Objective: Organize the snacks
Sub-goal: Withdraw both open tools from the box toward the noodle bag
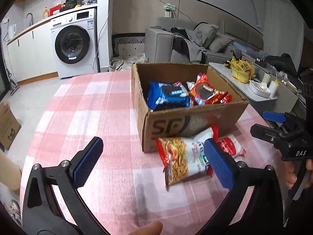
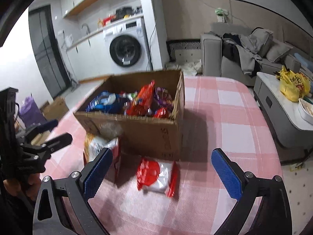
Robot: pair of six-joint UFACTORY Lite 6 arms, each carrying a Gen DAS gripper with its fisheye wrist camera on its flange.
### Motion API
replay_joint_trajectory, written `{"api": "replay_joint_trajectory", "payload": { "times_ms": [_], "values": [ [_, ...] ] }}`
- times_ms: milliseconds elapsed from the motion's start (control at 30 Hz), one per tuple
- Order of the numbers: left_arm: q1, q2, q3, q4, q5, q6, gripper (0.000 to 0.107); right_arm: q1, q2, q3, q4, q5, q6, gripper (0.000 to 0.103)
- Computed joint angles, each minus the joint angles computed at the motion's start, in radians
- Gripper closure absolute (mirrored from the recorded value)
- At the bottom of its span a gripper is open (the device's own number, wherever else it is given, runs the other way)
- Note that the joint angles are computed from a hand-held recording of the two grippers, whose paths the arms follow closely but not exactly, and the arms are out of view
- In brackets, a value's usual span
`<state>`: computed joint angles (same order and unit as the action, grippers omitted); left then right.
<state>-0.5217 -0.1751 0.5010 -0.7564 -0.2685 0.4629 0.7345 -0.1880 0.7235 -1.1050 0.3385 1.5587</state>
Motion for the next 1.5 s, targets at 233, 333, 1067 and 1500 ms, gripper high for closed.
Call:
{"api": "replay_joint_trajectory", "payload": {
  "times_ms": [233, 333, 1067, 1500],
  "values": [
    [-0.049, 0.081, 0.008, -0.034, -0.022, 0.002, 0.004, 0.01, 0.061, 0.013, 0.047, -0.005, -0.05, 0.0],
    [-0.07, 0.135, 0.031, -0.022, -0.027, -0.027, 0.004, -0.005, 0.096, 0.013, 0.063, -0.031, -0.075, 0.001],
    [-0.146, 0.516, 0.312, -0.062, -0.043, 0.002, 0.005, -0.158, 0.276, 0.021, -0.179, -0.189, 0.127, 0.001],
    [-0.113, 0.598, 0.368, 0.109, -0.05, -0.164, 0.004, -0.203, 0.348, 0.042, -0.51, -0.263, 0.5, 0.001]
  ]
}}
